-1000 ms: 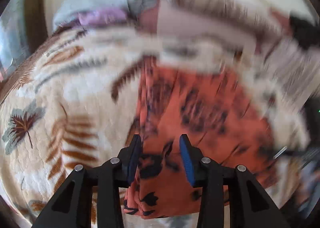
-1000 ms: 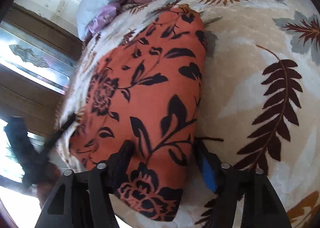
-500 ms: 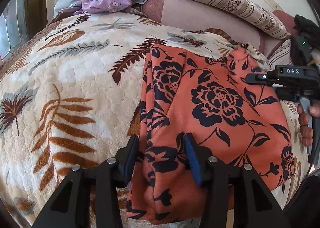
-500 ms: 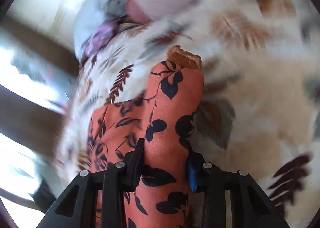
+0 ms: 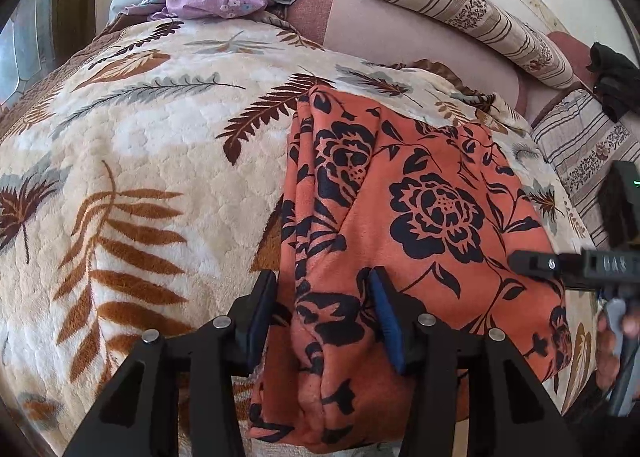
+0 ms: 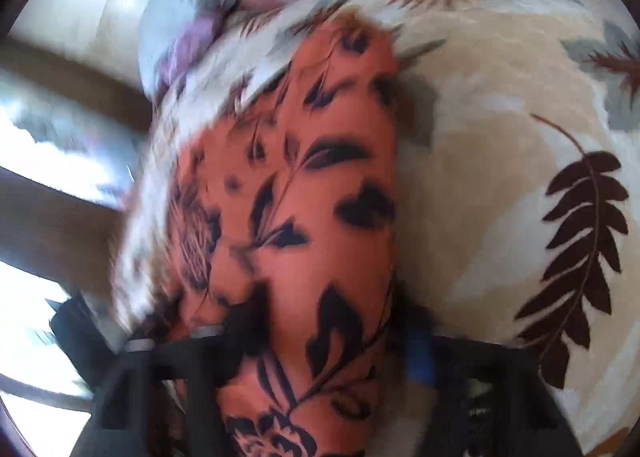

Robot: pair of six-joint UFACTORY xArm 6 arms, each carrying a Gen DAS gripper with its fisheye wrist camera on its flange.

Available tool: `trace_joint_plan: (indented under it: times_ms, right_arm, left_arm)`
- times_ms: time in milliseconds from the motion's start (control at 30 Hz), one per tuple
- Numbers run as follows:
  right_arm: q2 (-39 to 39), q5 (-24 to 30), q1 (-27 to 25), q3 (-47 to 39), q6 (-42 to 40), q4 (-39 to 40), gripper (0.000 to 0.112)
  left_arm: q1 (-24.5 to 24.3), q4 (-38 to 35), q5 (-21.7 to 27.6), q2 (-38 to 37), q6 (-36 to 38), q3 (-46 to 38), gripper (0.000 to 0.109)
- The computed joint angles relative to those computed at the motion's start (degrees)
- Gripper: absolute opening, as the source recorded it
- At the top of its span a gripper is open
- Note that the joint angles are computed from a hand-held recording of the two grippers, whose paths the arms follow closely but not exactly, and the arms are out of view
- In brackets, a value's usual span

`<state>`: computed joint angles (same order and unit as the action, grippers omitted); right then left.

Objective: Fold small clothes

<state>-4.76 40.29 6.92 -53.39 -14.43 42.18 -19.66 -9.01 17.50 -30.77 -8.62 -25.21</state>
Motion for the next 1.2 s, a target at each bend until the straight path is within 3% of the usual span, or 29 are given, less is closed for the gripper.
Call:
trace_joint_plan:
  times_ms: [33, 100, 167, 200, 300, 333, 367, 433, 500, 533, 567, 600, 733, 833, 900, 1000, 1100, 1133, 1167, 1200]
  right_arm:
    - [-1.3, -2.7, 2.2, 0.3, 2.0, -6.0, 0.041]
    - [-2.9, -6.2, 5.4, 0.1, 6.1, -18.0, 0.041]
    - [-2.0, -5.2, 6.5, -0.9, 12.3, -27.6, 0.041]
    - [-0.2, -4.0, 6.3, -1.7, 13.8, -28.8, 0.046]
    - [-2.0, -6.0, 4.3, 0.9, 13.7, -21.7, 0.073]
    - [-3.0, -5.2, 3.7, 1.5, 11.7, -18.4, 0.076]
    - [-4.0, -4.5, 3.3, 2.1, 9.4, -15.3, 0.076]
    - [-6.5, -4.6, 3.1, 3.9, 8.6, -15.5, 0.077]
    - [-11.3, -5.3, 3.0, 8.4, 7.7, -15.0, 0.078]
    - [-12.2, -5.7, 2.7, 9.6, 7.5, -14.3, 0.078]
    - [-15.5, -3.8, 2.4, 12.2, 8.7, -14.9, 0.078]
    - [-16.4, -4.2, 2.4, 13.3, 9.2, -15.1, 0.078]
    - [-19.5, -4.8, 1.2, 15.5, 9.1, -14.1, 0.078]
    - [-21.4, -6.0, 0.2, 15.9, 8.4, -11.9, 0.081]
    - [-20.9, -6.5, -0.2, 15.0, 6.1, -7.8, 0.082]
    - [-18.4, -7.7, 0.0, 13.7, 4.5, -5.6, 0.082]
    - [-16.7, -8.0, -0.1, 13.1, 2.4, -2.0, 0.082]
    - [-16.5, -8.0, -0.2, 13.1, 1.9, -1.2, 0.082]
    - [-16.2, -8.1, -0.2, 13.1, 1.2, -0.3, 0.082]
    - [-16.0, -8.1, -0.3, 13.3, 0.6, 0.4, 0.082]
  left_arm:
    - [0.1, 0.2, 0.0, -0.2, -0.2, 0.2, 0.051]
    - [0.2, -0.5, -0.2, -0.4, 0.3, 0.4, 0.051]
    - [0.1, -3.1, -0.3, -0.2, 2.3, 0.4, 0.051]
    - [0.0, -3.4, -0.5, -0.1, 2.5, 0.4, 0.052]
    - [0.3, -6.3, 0.6, -2.4, 3.8, 1.2, 0.050]
    - [0.9, -9.3, 2.1, -6.1, 4.7, 2.2, 0.049]
    - [1.2, -11.2, 2.0, -9.7, 5.2, 3.6, 0.048]
    - [2.2, -7.9, 1.6, -16.7, 3.0, 6.9, 0.048]
    - [4.3, -5.0, 9.1, -14.8, 3.6, 6.1, 0.034]
    - [4.1, -7.2, 12.1, -12.0, 2.8, 5.9, 0.034]
    - [5.1, -11.2, 12.6, -11.7, 4.4, 5.2, 0.033]
    - [5.6, -12.9, 13.7, -12.2, 6.9, 4.5, 0.024]
    - [5.5, -10.1, 16.3, -15.4, 5.1, 3.9, 0.021]
    - [5.9, -11.6, 16.9, -15.6, 5.5, 2.3, 0.035]
    - [5.9, -13.2, 14.9, -12.8, 7.5, -0.5, 0.061]
    - [4.7, -13.2, 11.3, -2.7, 10.1, -8.2, 0.065]
    - [4.7, -15.4, 12.6, 10.1, 12.7, -17.9, 0.064]
    - [4.9, -13.8, 13.6, 14.2, 11.4, -20.9, 0.060]
    - [5.0, -13.2, 14.9, 18.3, 12.2, -24.0, 0.023]
    - [5.5, -12.9, 17.1, 21.2, 13.4, -26.3, 0.011]
